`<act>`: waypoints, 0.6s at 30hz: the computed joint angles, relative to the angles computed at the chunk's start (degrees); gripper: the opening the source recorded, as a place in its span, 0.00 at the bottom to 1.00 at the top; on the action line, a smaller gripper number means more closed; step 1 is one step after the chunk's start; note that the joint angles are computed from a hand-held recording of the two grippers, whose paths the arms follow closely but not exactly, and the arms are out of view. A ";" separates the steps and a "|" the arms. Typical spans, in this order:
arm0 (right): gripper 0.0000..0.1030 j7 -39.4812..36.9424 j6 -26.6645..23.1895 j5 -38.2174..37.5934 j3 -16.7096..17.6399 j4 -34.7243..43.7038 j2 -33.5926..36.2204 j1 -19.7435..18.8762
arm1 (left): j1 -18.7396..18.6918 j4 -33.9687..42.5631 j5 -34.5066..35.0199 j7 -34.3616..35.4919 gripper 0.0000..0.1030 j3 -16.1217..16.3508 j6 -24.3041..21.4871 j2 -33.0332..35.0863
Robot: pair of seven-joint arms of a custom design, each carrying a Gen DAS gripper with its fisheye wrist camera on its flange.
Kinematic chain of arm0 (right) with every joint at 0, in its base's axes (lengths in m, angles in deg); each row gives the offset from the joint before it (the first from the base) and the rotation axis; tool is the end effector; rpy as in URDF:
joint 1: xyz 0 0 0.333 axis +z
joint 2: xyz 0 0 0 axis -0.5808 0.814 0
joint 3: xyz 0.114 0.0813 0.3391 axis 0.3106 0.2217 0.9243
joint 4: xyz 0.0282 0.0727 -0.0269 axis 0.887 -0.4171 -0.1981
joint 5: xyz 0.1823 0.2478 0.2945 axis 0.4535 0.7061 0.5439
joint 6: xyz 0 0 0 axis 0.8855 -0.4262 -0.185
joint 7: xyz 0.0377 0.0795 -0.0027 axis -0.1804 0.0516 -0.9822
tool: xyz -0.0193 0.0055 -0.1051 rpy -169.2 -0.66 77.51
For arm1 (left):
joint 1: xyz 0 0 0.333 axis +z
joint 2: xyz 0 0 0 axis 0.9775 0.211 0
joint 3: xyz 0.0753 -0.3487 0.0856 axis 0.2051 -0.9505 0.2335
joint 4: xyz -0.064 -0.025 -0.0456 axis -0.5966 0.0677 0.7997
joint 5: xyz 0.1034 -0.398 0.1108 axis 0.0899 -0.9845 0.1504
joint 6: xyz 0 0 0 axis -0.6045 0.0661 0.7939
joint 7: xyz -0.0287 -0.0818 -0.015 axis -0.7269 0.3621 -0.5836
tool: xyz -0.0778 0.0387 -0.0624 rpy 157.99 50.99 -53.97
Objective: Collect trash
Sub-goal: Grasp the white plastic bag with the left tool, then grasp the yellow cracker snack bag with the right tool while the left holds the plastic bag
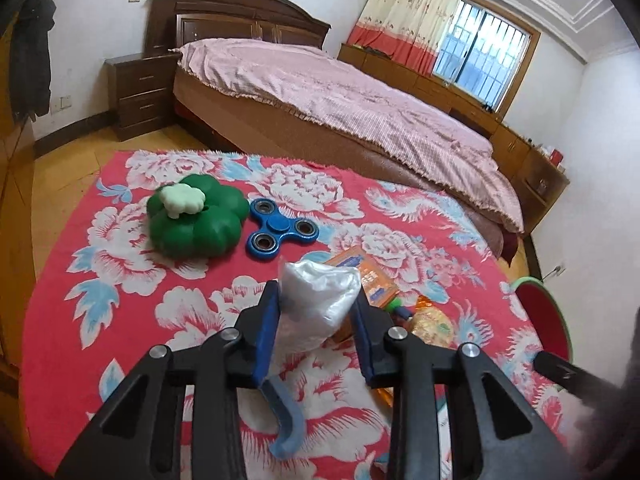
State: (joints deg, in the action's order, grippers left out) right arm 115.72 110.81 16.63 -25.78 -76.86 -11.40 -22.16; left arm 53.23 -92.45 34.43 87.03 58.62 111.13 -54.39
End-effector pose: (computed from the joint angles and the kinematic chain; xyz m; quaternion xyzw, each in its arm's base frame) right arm 0.6467 0.1998 0.4816 -0.6134 0.7059 -0.0924 0.3419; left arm 0.6741 -0.3118 0.4657 -0.6936 0.5852 -0.3749 0.1895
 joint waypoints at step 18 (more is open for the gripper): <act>0.69 -0.44 -6.28 -3.12 1.06 8.91 6.44 3.57 | 1.55 -10.52 8.08 -15.79 0.33 -0.67 -5.69 -9.61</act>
State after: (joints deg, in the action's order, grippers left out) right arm 115.28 104.53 13.51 -24.72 -67.95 -4.96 -18.59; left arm 54.79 -102.96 42.51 71.24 57.95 105.45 -64.00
